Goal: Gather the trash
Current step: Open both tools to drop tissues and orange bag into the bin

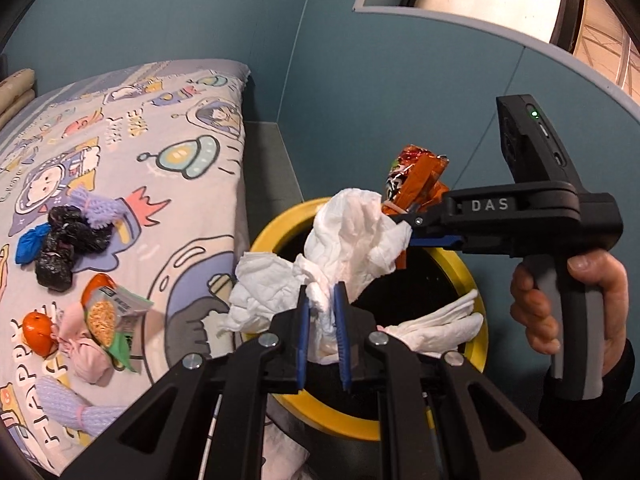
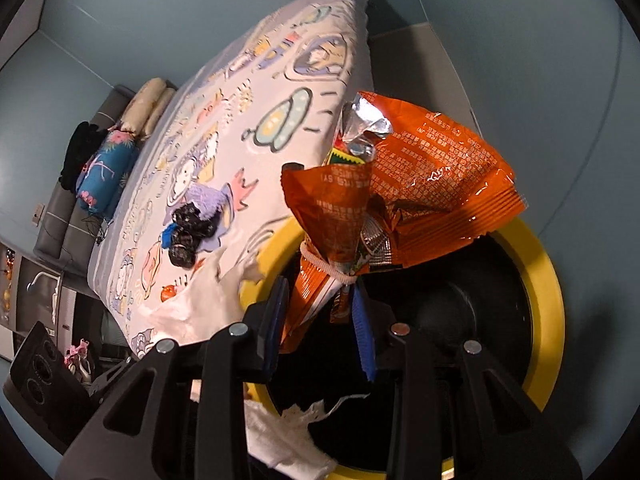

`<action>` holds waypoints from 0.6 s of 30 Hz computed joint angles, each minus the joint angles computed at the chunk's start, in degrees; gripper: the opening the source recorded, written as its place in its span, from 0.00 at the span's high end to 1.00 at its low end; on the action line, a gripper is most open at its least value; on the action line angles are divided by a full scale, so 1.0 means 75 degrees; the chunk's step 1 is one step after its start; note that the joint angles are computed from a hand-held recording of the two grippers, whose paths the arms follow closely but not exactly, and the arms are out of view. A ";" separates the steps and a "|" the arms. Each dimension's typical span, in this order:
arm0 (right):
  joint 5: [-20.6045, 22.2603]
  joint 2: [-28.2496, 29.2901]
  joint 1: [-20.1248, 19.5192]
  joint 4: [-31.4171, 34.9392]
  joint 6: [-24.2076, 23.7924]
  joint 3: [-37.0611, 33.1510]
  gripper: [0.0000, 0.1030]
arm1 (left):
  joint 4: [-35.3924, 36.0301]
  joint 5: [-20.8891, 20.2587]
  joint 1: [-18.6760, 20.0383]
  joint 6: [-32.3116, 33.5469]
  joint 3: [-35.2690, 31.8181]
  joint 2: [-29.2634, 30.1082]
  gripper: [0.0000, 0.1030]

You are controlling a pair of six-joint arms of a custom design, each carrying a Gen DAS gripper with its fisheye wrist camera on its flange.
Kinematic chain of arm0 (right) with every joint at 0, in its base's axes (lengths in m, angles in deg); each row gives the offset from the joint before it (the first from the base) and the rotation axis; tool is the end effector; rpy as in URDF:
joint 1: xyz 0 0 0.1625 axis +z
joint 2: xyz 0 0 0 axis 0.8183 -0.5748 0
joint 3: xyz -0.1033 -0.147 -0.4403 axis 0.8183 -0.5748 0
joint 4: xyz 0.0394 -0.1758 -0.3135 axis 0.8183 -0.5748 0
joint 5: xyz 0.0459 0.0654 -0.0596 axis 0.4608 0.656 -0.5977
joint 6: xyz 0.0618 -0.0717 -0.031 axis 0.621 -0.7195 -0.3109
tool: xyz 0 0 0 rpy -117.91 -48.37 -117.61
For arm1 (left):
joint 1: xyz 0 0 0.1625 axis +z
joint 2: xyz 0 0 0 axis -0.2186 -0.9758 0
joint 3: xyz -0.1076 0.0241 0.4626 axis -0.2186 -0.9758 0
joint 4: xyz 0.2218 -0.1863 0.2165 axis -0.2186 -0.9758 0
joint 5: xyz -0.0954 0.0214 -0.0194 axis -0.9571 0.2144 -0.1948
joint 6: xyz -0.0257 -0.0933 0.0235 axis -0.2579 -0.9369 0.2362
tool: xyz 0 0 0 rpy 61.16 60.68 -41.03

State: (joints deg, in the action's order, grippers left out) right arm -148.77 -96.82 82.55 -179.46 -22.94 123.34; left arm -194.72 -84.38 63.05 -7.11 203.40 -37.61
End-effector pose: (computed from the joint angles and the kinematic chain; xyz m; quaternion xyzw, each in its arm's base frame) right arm 0.4161 -0.2803 -0.0043 -0.0814 -0.9447 0.2888 0.1323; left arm -0.0187 -0.2842 0.3904 0.3651 0.9031 -0.1919 0.1194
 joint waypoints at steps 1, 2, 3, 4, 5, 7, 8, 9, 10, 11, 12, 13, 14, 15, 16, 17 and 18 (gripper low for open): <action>0.0057 0.0007 -0.0021 -0.0035 0.0032 0.0039 0.71 | -0.0044 -0.0015 0.0030 0.0013 0.0030 0.0049 0.89; 0.0101 0.0019 -0.0035 -0.0053 0.0058 0.0057 0.71 | -0.0073 -0.0058 0.0079 0.0024 0.0042 0.0102 0.89; 0.0140 0.0020 -0.0050 -0.0047 0.0066 0.0059 0.71 | -0.0073 -0.0100 0.0108 0.0017 0.0046 0.0117 0.89; 0.0158 0.0008 -0.0057 -0.0016 0.0053 0.0036 0.71 | -0.0076 -0.0127 0.0136 0.0016 0.0047 0.0124 0.89; 0.0175 0.0016 -0.0060 -0.0025 0.0025 0.0018 0.70 | -0.0080 -0.0125 0.0148 0.0015 0.0049 0.0114 0.89; 0.0213 0.0029 -0.0064 -0.0089 -0.0015 0.0038 0.69 | -0.0076 -0.0130 0.0160 0.0001 0.0034 0.0112 0.89; 0.0221 0.0033 -0.0066 -0.0109 -0.0025 0.0046 0.69 | -0.0064 -0.0124 0.0146 -0.0011 0.0034 0.0098 0.89; 0.0218 0.0036 -0.0059 -0.0114 -0.0030 0.0051 0.69 | -0.0063 -0.0105 0.0115 -0.0022 0.0052 0.0084 0.89; 0.0211 0.0026 -0.0050 -0.0139 -0.0031 0.0082 0.68 | -0.0039 -0.0105 0.0088 -0.0022 0.0064 0.0069 0.89; 0.0212 0.0025 -0.0053 -0.0194 -0.0037 0.0104 0.67 | -0.0069 -0.0118 0.0094 -0.0002 0.0081 0.0085 0.89; 0.0233 0.0030 -0.0066 -0.0305 -0.0042 0.0137 0.65 | -0.0068 -0.0121 0.0086 0.0010 0.0090 0.0083 0.89; 0.0258 0.0041 -0.0086 -0.0419 -0.0044 0.0166 0.64 | -0.0054 -0.0123 0.0068 0.0017 0.0099 0.0065 0.87; 0.0261 0.0027 -0.0096 -0.0457 -0.0007 0.0194 0.64 | -0.0051 -0.0125 0.0055 0.0008 0.0103 0.0055 0.86; 0.0232 0.0012 -0.0093 -0.0440 0.0025 0.0212 0.63 | -0.0049 -0.0130 0.0050 0.0001 0.0099 0.0047 0.82; 0.0193 0.0001 -0.0088 -0.0421 0.0058 0.0220 0.63 | -0.0047 -0.0121 0.0041 -0.0015 0.0101 0.0021 0.75; 0.0167 -0.0006 -0.0087 -0.0433 0.0092 0.0235 0.63 | -0.0045 -0.0133 0.0049 -0.0017 0.0095 -0.0005 0.73; 0.0174 -0.0008 -0.0102 -0.0529 0.0118 0.0286 0.63 | -0.0015 -0.0125 0.0037 -0.0037 0.0087 -0.0042 0.68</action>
